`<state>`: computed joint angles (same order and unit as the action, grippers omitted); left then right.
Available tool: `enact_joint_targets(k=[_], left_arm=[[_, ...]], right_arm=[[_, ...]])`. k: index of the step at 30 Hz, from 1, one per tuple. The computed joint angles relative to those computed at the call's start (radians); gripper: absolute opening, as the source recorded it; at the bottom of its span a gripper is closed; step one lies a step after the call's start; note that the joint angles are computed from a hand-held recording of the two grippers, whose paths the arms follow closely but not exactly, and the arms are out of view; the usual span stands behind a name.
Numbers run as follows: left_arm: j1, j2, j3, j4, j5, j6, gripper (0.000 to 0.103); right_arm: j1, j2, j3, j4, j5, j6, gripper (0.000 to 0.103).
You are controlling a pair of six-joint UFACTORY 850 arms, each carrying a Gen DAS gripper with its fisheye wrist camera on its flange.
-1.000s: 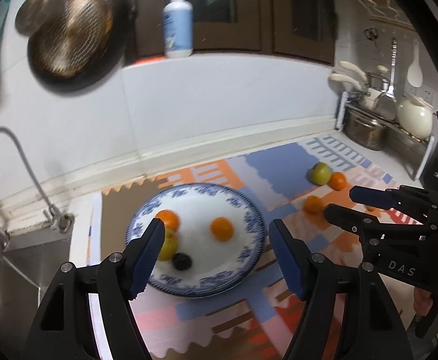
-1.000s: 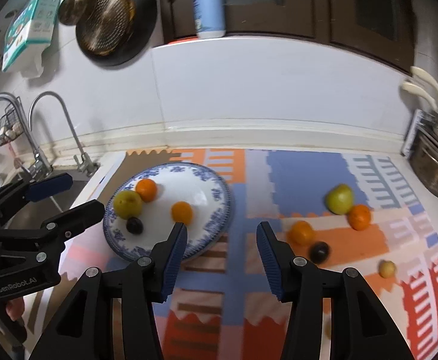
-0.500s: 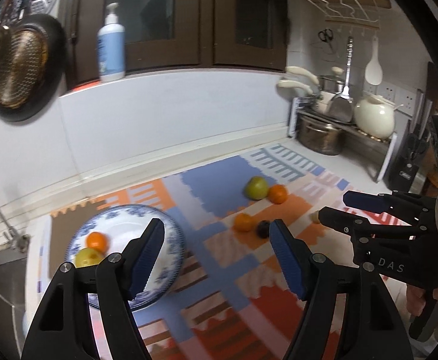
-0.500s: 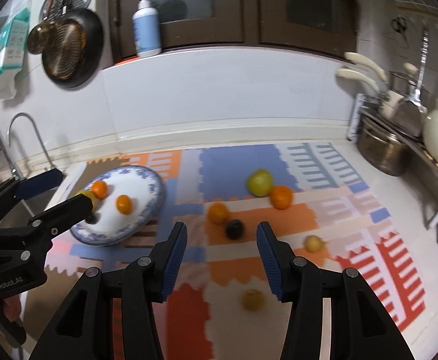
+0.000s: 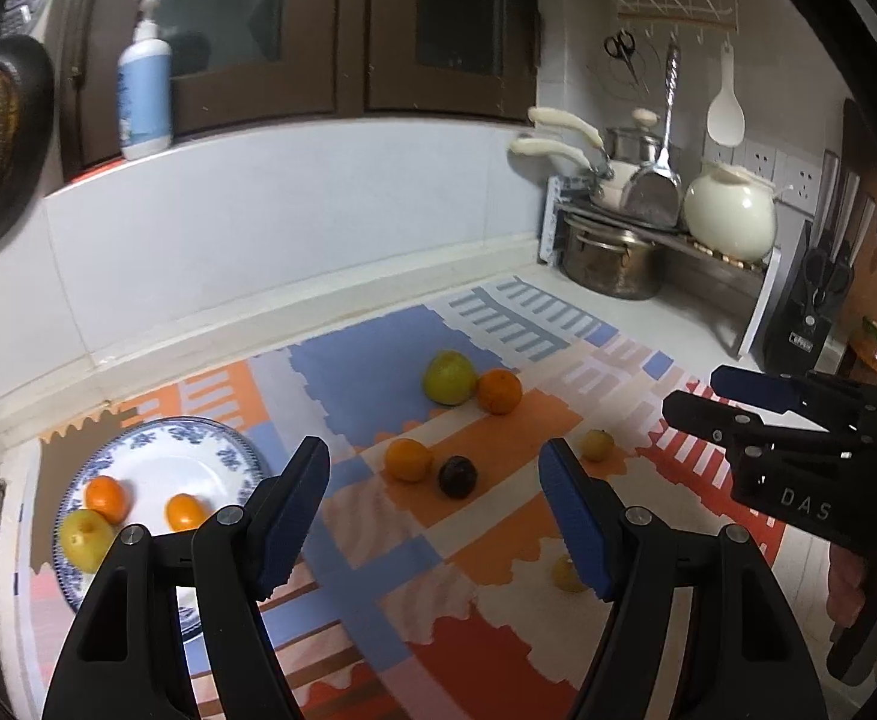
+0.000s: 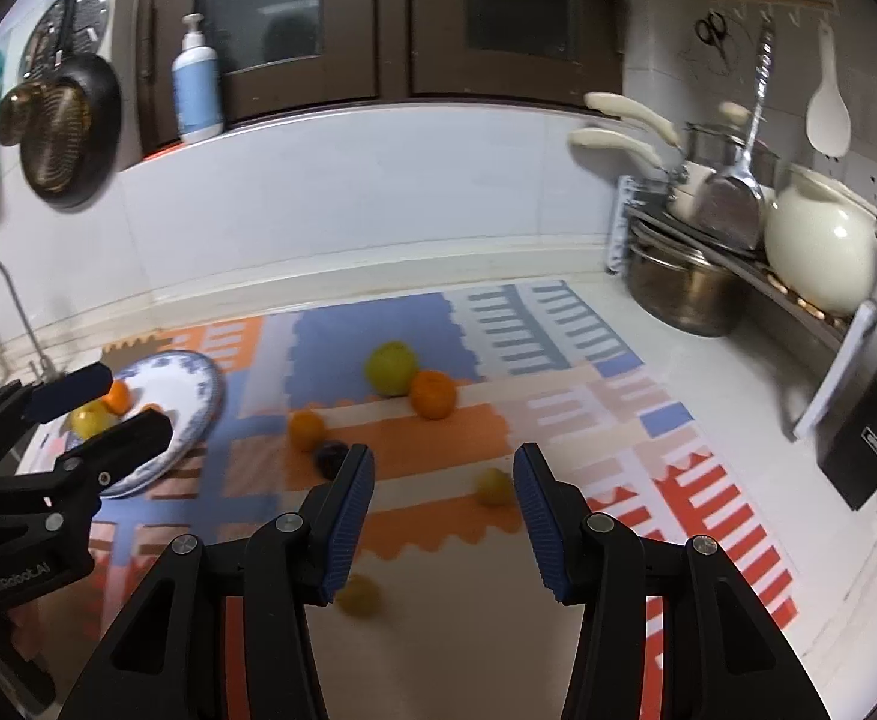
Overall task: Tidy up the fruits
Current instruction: 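Withdraw both open grippers from the plate toward the remaining fruits, then lower the left gripper around a dark plum while the right gripper grasps a small yellow fruit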
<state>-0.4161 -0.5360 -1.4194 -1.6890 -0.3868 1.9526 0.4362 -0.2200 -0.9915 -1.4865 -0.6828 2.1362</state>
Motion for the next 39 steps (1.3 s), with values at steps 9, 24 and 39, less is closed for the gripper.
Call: enact_joint_targets(k=[9, 24, 39], left_arm=[[-0.035, -0.074, -0.073, 0.108, 0.024, -0.09, 0.064], [-0.068, -0.229, -0.245, 0.604, 0.027, -0.595, 0.042], [-0.08, -0.313, -0.36, 0.882, -0.013, -0.916, 0.032]], right_arm=[[-0.062, -0.012, 0.03, -0.039, 0.079, 0.04, 0.049], [-0.145, -0.082, 0.022, -0.14, 0.236, 0.101, 0.049], [-0.197, -0.141, -0.011, -0.216, 0.355, 0.164, 0.043]])
